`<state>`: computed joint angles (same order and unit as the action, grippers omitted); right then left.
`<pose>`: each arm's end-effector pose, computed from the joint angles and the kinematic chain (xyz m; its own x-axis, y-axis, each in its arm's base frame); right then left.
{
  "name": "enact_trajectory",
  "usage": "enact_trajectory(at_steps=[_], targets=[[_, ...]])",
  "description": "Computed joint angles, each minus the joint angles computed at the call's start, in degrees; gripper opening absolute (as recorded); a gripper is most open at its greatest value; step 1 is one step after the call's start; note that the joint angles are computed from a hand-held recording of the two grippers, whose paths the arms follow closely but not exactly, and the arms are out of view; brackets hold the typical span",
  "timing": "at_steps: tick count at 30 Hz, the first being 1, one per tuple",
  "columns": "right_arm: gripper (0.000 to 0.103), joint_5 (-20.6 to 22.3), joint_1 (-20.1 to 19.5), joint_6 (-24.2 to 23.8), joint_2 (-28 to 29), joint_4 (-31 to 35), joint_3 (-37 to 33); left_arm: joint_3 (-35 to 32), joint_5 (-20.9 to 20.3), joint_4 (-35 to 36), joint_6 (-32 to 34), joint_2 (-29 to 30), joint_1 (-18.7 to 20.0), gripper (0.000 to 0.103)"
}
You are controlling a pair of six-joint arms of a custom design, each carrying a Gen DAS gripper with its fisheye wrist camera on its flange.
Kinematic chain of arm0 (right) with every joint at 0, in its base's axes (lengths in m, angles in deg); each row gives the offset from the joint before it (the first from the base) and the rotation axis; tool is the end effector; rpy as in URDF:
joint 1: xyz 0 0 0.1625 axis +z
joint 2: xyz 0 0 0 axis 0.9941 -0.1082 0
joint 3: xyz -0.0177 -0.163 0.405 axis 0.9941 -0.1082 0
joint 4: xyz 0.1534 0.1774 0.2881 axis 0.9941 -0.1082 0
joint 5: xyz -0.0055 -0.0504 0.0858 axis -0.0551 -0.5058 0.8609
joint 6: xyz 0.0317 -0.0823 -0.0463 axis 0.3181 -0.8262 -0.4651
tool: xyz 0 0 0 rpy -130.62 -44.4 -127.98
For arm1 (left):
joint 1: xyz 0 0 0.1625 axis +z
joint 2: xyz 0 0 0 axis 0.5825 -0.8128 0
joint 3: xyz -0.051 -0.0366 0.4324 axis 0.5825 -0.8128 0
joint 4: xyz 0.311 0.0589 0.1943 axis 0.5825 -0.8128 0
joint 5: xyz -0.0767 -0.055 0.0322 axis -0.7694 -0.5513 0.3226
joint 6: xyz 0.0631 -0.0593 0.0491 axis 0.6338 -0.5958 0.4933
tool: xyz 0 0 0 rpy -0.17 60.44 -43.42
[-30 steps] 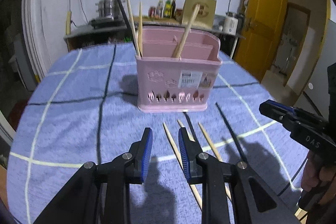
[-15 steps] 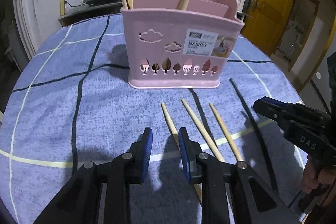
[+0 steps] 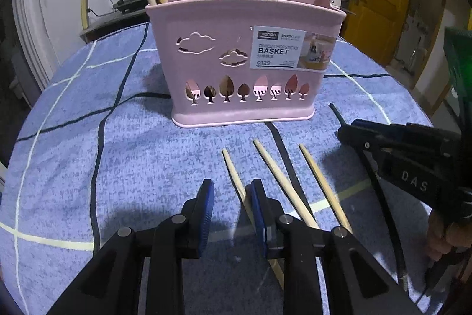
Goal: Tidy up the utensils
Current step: 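Grasp a bamboo chopstick with the left tool while the right tool grasps a black chopstick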
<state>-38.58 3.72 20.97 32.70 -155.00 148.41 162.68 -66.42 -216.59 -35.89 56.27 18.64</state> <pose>0.0785 -0.6844 0.0971 -0.7080 -0.4592 0.5366 -0.6501 0.7205 -0.2412 -0.1803 -0.6185 -0.0077 -0.7203 -0.0490 -0.6919 0.3953 0.7907 -0.4675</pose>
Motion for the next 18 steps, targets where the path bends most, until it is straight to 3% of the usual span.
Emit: enact_trajectory(at_steps=[4,9,18], targets=[[0.009,-1.2,0.4,-0.2,0.9,-0.7,-0.8,-1.0,0.7,0.9,0.1,0.5,0.0,0.025],[0.008,-1.0,0.6,0.3,1.1,0.2,-1.5,-1.7,0.5,2.6,-0.5,0.5,0.0,0.008],[0.006,2.2,0.4,0.4,-1.5,0.7,0.6,-0.3,-1.9,1.0,-0.4,-1.3,-0.7,0.005]])
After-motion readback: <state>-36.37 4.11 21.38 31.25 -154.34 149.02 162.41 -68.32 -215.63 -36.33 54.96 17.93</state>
